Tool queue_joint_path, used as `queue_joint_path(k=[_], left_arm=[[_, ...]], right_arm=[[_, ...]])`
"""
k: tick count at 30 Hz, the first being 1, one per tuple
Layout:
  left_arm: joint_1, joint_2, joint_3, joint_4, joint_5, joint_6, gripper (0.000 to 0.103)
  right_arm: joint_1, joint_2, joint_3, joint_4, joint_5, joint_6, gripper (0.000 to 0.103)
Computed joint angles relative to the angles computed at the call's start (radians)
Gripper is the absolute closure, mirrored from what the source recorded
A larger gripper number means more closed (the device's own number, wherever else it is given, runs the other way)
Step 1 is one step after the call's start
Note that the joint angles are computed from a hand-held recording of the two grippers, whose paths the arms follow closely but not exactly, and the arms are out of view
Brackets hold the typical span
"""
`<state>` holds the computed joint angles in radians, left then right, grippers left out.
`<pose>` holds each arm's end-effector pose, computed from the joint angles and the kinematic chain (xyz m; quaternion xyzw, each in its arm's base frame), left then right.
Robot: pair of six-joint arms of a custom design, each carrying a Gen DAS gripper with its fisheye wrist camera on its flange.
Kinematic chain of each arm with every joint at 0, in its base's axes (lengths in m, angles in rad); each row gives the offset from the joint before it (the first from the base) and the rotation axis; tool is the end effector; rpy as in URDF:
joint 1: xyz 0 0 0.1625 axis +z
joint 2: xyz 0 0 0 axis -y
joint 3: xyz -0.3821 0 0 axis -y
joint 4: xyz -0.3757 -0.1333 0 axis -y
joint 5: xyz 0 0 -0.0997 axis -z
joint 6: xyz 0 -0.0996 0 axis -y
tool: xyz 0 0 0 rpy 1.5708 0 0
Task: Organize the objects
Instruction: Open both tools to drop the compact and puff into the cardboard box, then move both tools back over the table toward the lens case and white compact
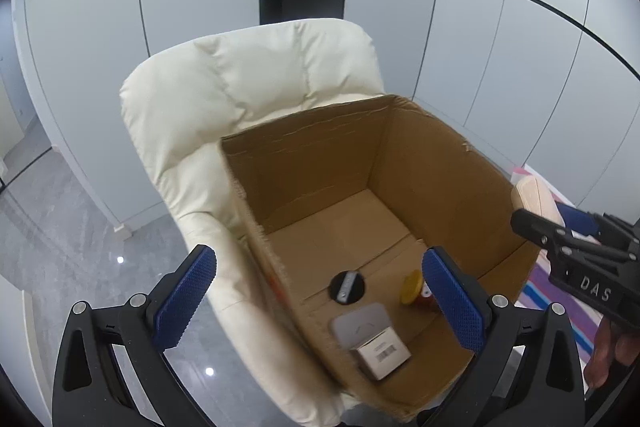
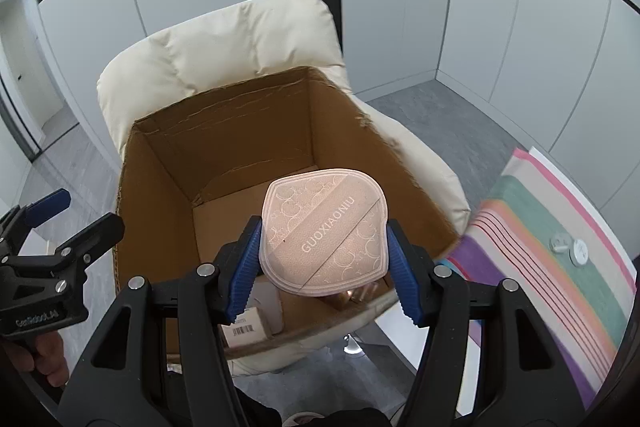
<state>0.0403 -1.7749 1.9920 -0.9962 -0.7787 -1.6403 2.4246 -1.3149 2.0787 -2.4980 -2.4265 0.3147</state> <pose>-0.3012 -0.2165 0.3356 0.1018 0.8581 -0.3611 0.3505 0.3978 -0.2697 0.2241 0.2088 -0.8831 0.2900 0.3040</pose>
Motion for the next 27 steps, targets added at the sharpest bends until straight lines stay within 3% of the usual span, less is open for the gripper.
queue_joint_path(k=[2, 6, 8, 14, 27], left_arm=[[-0.003, -0.01, -0.003, 0.028, -0.005, -0.015, 0.0], [-0.005, -0.027, -0.006, 0.052, -0.018, -0.039, 0.0], [-0.007, -0.028, -0.007, 0.056, -0.016, -0.043, 0.0], [0.009, -0.008, -0.003, -0.009, -0.001, -0.005, 0.0], [0.043, 0.128, 0.027, -0.327, 0.016, 0.184, 0.0]], right_arm=[[0.002, 0.02, -0.011, -0.01, 0.003, -0.005, 0.038], [0.012, 0.051, -0.023, -0.049, -0.016, -0.01, 0.014], [0.016, 0.057, -0.023, -0.063, -0.029, -0.006, 0.009], [0.008, 0.023, -0.01, -0.028, -0.045, 0.026, 0.004], [-0.036, -0.179, 0.077, 0.094, -0.128, 0.097, 0.0]])
